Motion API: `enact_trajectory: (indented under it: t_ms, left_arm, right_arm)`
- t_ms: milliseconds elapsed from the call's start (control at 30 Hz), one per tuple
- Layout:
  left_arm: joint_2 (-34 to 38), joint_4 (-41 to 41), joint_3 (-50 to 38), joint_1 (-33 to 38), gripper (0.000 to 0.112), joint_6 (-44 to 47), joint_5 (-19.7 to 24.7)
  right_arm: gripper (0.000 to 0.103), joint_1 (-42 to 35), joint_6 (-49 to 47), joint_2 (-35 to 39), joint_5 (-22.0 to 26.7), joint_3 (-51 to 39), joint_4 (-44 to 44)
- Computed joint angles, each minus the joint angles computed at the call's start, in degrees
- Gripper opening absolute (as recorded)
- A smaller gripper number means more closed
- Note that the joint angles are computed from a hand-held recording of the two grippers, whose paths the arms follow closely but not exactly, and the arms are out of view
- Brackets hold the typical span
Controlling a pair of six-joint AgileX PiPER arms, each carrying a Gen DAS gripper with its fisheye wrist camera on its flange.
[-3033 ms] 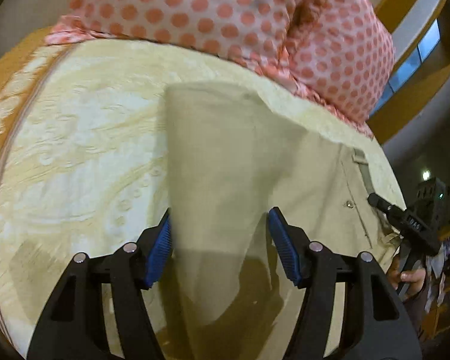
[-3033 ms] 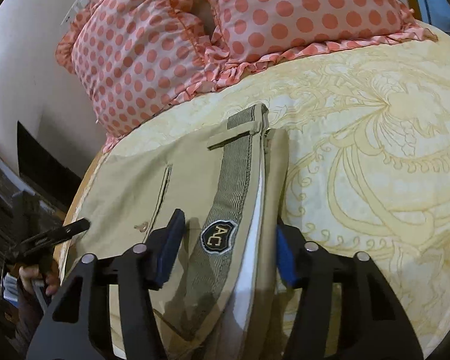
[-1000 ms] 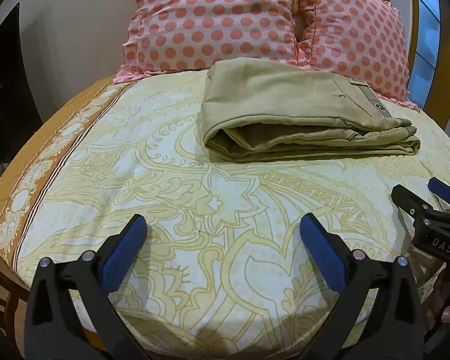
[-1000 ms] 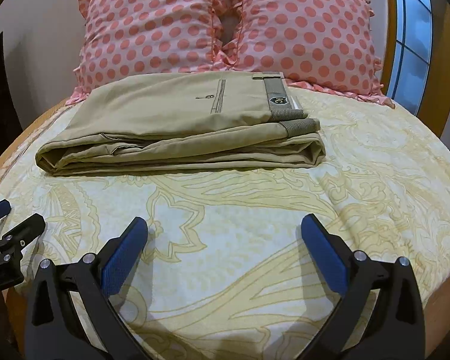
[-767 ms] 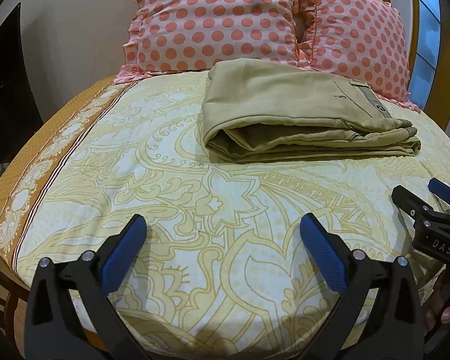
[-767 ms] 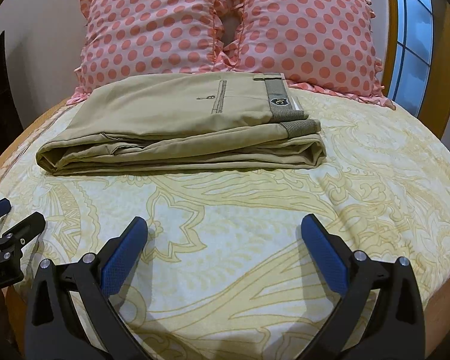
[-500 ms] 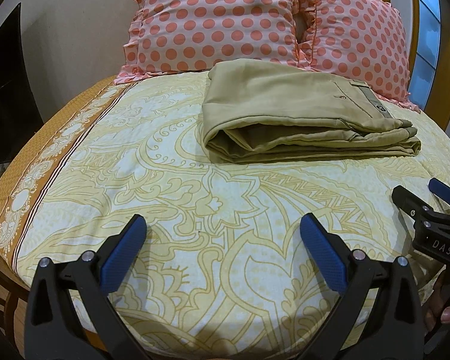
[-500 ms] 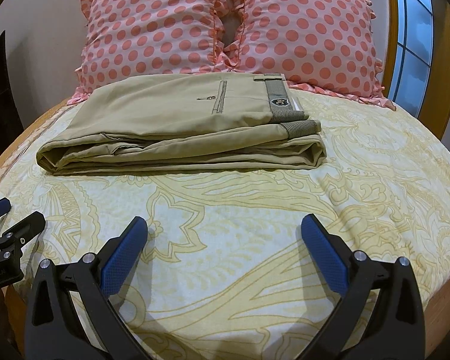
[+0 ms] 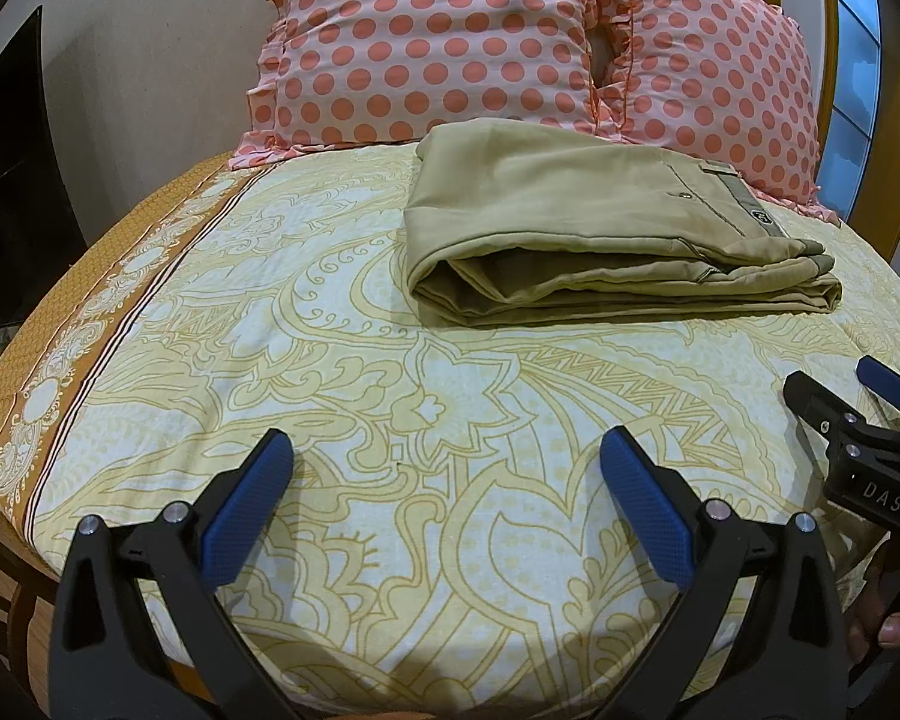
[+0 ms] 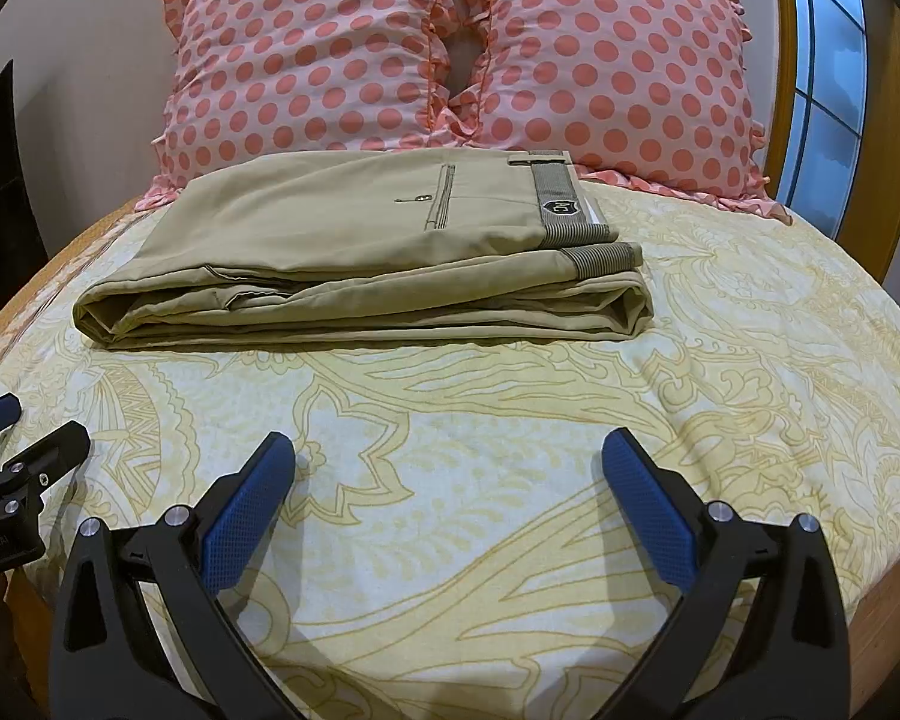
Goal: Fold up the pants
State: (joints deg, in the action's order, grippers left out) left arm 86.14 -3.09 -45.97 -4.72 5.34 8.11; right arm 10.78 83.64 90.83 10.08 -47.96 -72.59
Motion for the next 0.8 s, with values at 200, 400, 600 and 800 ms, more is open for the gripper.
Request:
enact_trajectory:
  t_ms: [200, 400, 600, 800]
  left_arm:
    - [0.0, -0.5, -0.1, 0.1, 0.101, 0.6, -0.3]
    - [0.1, -0.3, 0.0, 0.0, 0.101, 0.4, -0.5]
    - [0.2, -0.9, -0.1, 0.1, 0.101, 1.1, -0.5]
    - [0.2, 1.4, 0.2, -0.2, 0.101, -1.5, -0.8]
  right_arm:
    - [0.102, 0.1, 0.4, 0.0, 0.1, 0.0, -0.3]
    - [0.102, 0.1, 0.7, 0.0, 0.1, 0.0, -0.6]
    - [0.102, 0.1, 0.7, 0.0, 0.1, 0.0, -0.6]
    - [0.102, 0.1, 1.2, 0.0, 0.1, 0.1, -1.1]
